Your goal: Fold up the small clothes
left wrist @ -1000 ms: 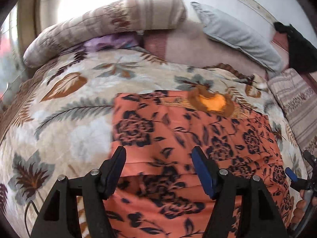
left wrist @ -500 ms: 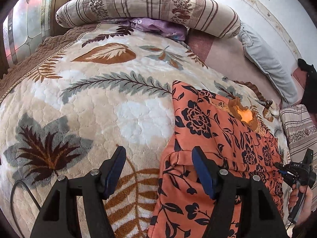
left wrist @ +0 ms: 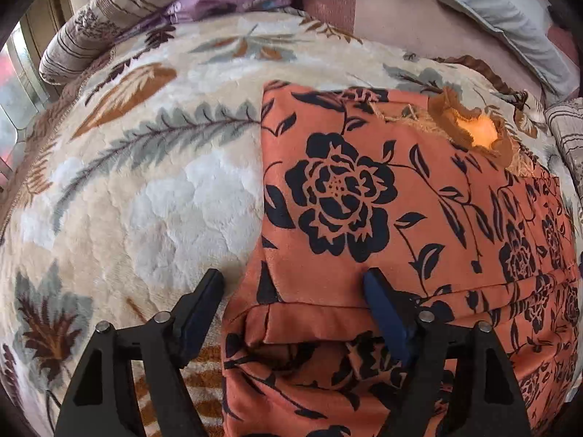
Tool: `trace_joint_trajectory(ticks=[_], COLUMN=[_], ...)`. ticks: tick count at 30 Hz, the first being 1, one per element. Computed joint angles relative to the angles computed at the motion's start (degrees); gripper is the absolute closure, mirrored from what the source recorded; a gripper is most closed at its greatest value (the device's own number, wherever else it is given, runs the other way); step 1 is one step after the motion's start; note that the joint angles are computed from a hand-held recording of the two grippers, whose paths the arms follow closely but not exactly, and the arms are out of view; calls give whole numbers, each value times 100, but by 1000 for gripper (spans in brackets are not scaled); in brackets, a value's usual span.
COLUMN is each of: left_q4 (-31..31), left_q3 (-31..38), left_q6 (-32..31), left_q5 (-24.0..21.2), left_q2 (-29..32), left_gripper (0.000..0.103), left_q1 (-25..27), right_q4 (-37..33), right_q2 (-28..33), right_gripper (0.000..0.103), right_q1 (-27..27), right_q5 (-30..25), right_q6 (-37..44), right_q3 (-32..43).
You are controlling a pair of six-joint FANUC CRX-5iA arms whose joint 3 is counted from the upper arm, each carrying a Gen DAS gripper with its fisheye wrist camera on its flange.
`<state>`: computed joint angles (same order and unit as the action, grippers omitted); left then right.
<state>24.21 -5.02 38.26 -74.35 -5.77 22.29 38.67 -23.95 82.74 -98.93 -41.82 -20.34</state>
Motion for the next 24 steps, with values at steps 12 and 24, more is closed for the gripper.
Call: trace_joint_trajectory(ticks=[12, 24], left_q4=[975, -65], left_q3=[21, 1062], left_q6=[-316, 443], left_q5=[95, 775], left_q2=[-3, 909], left_gripper=[19, 20], left_q1=[276, -525], right_q4=[531, 278], right_q2=[-1195, -884], right_gripper=[29, 26], right_q1=[-1462, -2568], right_q5=[3530, 4734], right_q6=[-282, 1350], right_q3=[-1514, -1218])
